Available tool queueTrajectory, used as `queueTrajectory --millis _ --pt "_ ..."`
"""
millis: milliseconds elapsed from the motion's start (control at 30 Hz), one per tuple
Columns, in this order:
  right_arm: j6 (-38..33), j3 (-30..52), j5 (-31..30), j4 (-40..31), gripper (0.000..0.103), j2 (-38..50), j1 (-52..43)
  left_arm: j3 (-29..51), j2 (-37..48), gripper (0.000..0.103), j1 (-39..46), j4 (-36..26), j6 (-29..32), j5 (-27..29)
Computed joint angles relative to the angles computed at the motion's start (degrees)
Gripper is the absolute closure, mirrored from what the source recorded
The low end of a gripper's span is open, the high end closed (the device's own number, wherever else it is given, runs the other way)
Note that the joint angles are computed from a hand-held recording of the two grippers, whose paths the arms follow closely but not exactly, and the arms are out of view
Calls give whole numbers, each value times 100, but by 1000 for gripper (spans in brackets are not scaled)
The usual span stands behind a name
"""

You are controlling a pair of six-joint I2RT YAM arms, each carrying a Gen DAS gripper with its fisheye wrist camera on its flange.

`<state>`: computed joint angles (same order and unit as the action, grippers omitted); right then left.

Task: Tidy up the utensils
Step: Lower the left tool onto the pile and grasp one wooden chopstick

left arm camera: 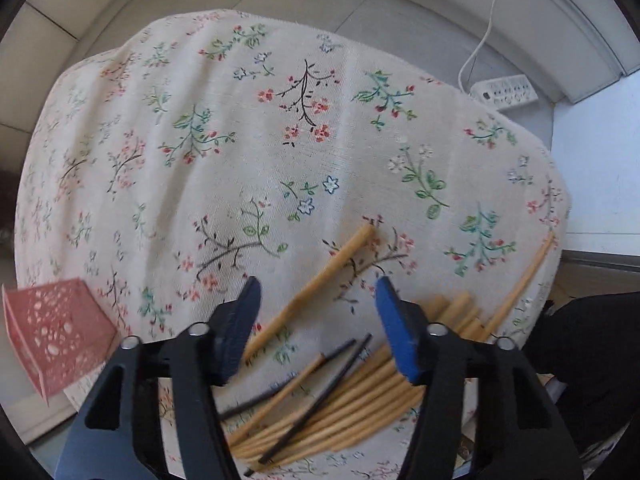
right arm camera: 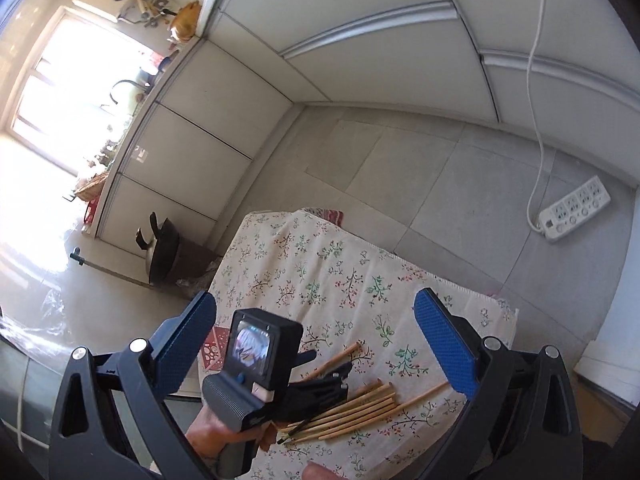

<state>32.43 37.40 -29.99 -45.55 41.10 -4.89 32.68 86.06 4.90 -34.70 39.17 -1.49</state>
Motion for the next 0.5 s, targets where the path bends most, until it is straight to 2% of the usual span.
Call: queueTrajectory --millis 100,167,233,367,500 --pt "-59 -104 -281 29 6 305 -247 88 536 63 -56 204 162 10" --pt "-67 -154 -269 43 6 497 -242 93 564 63 -67 242 254 69" --pt "-60 -201 -248 79 8 658 -207 176 615 69 25 168 345 123" --pt "-99 -381 -686 171 18 1282 -297 -25 330 84 146 354 686 69" --pt "19 -593 -1021 407 27 1964 1 -50 -30 89 832 194 1341 348"
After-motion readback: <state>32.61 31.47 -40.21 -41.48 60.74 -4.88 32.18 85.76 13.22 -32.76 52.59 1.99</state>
